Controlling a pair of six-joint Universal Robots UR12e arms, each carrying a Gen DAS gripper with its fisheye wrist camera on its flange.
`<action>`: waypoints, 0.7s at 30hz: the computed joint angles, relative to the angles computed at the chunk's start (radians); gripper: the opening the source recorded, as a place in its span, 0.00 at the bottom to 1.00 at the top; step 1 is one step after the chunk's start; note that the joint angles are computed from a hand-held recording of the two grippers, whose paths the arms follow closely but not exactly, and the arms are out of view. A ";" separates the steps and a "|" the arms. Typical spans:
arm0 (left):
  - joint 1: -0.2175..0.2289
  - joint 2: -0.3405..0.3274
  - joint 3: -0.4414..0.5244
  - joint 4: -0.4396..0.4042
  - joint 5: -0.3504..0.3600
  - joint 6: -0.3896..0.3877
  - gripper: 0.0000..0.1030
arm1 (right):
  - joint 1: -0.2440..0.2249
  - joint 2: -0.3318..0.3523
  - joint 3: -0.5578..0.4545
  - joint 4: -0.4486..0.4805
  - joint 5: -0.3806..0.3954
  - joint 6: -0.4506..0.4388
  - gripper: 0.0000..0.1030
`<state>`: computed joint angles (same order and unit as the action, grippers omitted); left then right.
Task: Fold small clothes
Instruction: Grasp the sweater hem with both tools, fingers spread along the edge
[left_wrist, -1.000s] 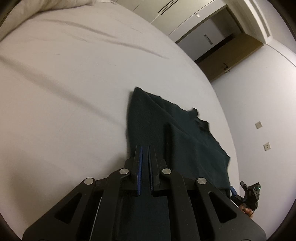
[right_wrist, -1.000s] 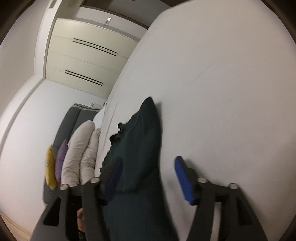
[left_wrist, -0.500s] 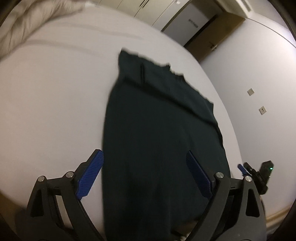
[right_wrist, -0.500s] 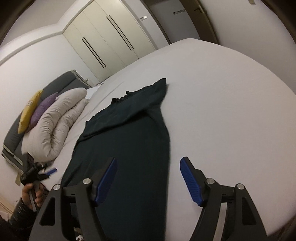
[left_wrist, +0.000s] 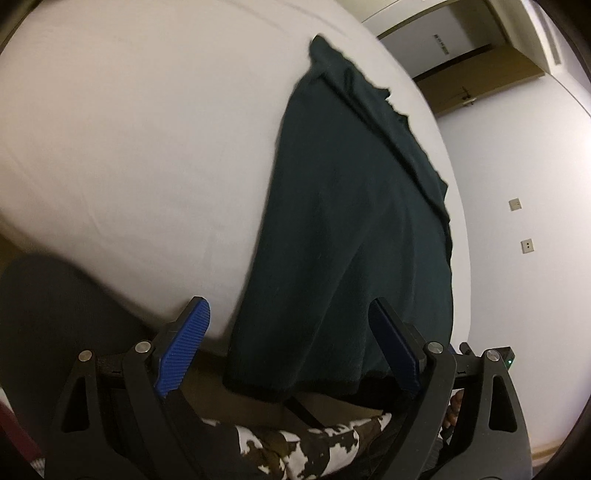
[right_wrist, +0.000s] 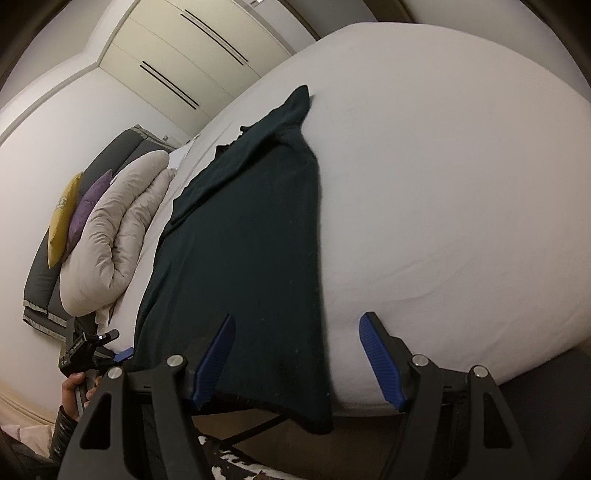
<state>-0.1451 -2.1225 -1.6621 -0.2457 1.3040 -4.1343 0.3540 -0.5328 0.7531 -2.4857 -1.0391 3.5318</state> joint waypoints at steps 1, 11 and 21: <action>0.000 -0.001 -0.002 -0.008 -0.007 -0.008 0.85 | 0.000 0.001 -0.002 0.004 0.004 0.000 0.71; -0.004 -0.006 -0.005 -0.045 -0.063 -0.026 0.85 | -0.014 0.006 -0.004 0.025 0.094 0.056 0.71; 0.014 -0.025 0.006 -0.061 -0.123 -0.063 0.80 | -0.029 0.006 0.007 0.033 0.178 0.148 0.69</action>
